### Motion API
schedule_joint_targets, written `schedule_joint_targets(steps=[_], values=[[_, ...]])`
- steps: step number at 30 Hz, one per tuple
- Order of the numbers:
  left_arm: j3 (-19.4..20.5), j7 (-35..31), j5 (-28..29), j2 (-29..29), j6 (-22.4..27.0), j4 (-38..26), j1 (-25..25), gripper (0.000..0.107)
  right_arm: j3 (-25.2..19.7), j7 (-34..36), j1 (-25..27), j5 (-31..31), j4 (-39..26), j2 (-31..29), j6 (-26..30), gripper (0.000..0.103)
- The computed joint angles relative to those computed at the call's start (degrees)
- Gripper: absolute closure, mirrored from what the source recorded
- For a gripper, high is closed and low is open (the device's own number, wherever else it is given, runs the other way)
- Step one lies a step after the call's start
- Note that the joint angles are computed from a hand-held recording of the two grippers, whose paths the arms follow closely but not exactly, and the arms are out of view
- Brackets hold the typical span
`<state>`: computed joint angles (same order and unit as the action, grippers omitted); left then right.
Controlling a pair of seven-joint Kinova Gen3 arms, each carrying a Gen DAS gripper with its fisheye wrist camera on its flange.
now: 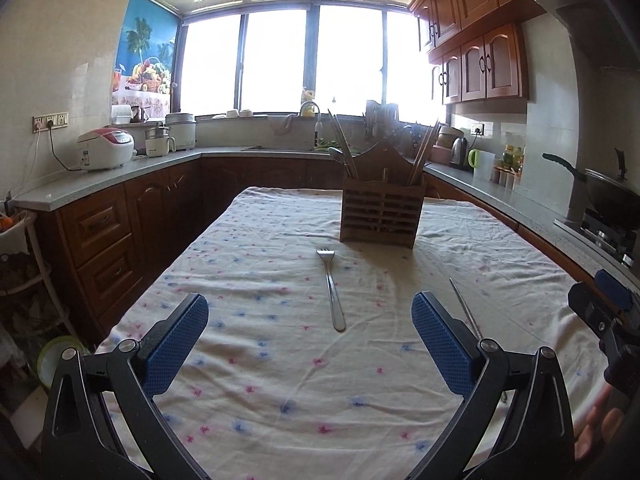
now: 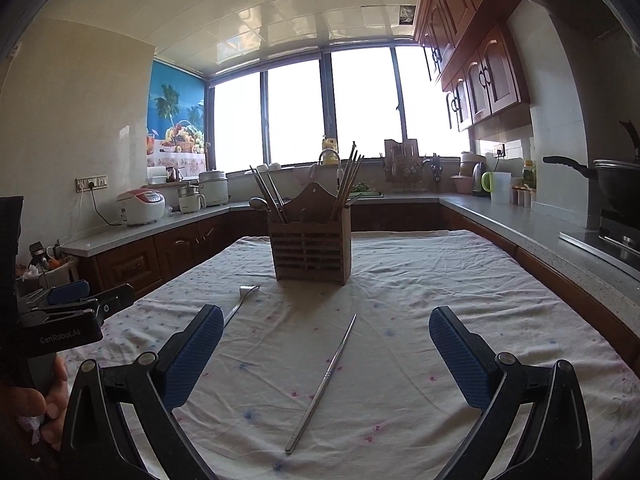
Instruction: Organize utensils
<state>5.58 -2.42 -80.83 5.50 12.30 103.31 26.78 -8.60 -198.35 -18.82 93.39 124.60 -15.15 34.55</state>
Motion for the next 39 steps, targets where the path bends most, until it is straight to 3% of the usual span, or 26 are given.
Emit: schedule_joint_targets(steps=[4, 13, 28, 39], values=[[0.5, 5.5, -5.8, -0.4, 0.7, 1.1, 0.1, 0.004, -0.1, -2.9, -0.5, 1.2, 1.3, -0.4, 0.8, 0.0], [3.4, 8.8, -9.8, -0.4, 2.9, 2.2, -1.2, 0.004, 1.1, -6.0, -1.5, 1.9, 2.8, -1.2, 1.2, 0.0], [3.3, 1.1, -2.7, -0.1, 4.8, 1.7, -0.2, 0.004, 1.9, -5.7, -1.1, 1.2, 3.0, -1.4, -0.2, 0.0], [3.2, 1.8, -3.9, 0.1, 5.6, 1.8, 0.3, 0.004, 2.4, -7.1, -1.6, 2.9, 3.5, -1.5, -0.3, 0.0]])
